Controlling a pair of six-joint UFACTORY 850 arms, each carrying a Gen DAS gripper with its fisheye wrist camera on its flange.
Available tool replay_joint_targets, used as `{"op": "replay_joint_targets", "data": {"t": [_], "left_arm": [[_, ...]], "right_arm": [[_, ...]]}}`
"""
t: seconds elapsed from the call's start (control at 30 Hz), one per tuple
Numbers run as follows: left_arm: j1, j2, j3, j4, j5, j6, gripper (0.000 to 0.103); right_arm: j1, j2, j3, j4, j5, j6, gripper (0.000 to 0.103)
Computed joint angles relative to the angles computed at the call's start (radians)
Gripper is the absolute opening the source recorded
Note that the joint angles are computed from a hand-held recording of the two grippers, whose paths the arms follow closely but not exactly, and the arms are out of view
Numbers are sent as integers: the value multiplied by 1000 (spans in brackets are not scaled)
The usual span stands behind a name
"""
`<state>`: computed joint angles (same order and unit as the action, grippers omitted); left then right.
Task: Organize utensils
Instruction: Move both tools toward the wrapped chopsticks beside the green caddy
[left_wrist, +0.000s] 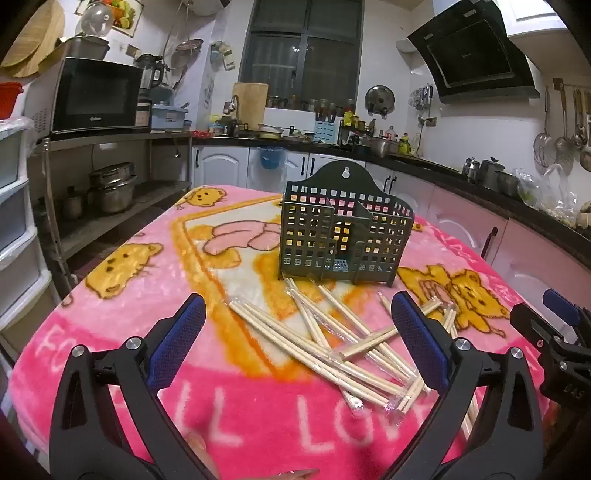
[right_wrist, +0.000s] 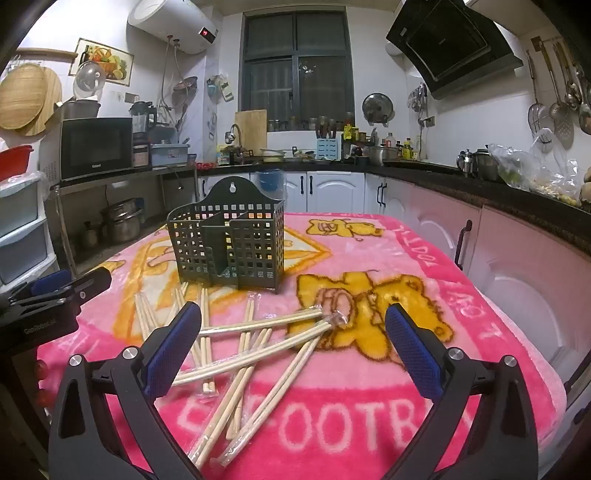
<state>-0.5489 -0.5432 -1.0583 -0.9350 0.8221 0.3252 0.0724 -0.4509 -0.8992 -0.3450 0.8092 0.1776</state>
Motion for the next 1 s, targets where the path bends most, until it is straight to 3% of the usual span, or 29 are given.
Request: {"op": "replay_joint_targets", "data": {"t": [0.8,1.0], "left_arm": [[22,12,22,17,-10,-65,93],[48,17,23,18,-52,-82,93]], "right_arm": [[5,-24,-43,-65,-57,32,97],[11,-41,-71,-102,-82,45,97]]}}
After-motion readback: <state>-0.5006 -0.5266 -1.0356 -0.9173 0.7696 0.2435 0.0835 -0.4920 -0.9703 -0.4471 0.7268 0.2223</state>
